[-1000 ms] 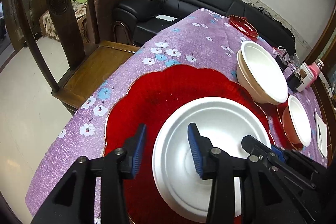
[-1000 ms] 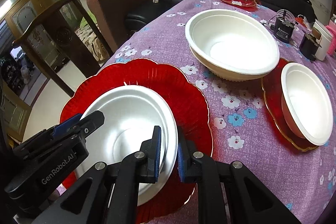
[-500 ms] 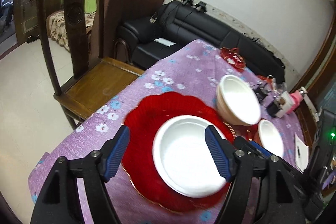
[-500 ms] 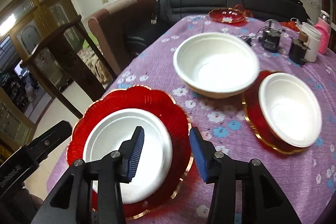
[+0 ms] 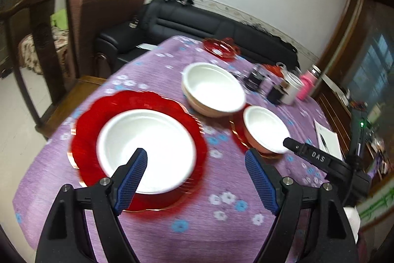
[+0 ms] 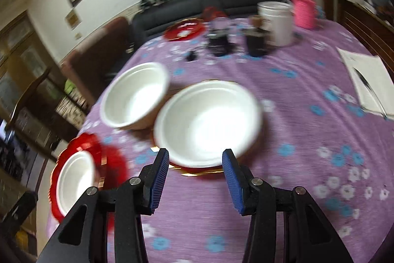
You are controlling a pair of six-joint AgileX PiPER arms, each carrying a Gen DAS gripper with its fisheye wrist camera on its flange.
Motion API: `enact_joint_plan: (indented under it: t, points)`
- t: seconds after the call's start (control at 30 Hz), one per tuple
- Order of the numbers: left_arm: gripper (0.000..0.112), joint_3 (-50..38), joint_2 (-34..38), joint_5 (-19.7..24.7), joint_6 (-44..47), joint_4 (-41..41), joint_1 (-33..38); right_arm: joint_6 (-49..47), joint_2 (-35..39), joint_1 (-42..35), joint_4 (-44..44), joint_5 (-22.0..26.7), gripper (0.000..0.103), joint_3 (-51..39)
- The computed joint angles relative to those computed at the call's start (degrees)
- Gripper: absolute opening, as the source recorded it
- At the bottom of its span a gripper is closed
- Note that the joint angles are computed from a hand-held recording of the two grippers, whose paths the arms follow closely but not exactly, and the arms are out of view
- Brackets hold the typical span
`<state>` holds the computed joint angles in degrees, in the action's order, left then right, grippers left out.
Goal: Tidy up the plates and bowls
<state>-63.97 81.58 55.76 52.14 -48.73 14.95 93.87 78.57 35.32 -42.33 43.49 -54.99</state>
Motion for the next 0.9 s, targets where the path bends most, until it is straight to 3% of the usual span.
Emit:
enact_joint_plan:
  t: [0.23, 0.4, 0.7, 0.77, 0.9]
  points:
    - [0.081, -5.50, 4.66, 2.51, -7.15, 1.64, -9.25, 0.00, -4.44, -3.45, 0.38, -3.34, 0.049, 5.42]
    - [0.081, -5.96, 6.97, -1.63, -12.60, 4.96, -15.15, -1.32, -4.91, -7.47, 1.31, -8.44, 0.049, 8.51]
    - [0.081, -7.39, 10.54, -3.59, -19.61, 9.55, -20.45, -15.11, 2.97, -15.76, 9.58, -12.00, 0.048, 2.53]
    - [0.081, -7.64, 10.90, -3.82, -20.32, 10.13, -20.89, -16.88, 4.34, -16.80, 10.68, -12.63, 0.017, 1.79]
    - [0.081, -7.50, 11.05, -4.37, -21.03, 10.89, -21.39, -16.63, 3.03, -17.26, 10.28, -14.35, 0.011, 3.34]
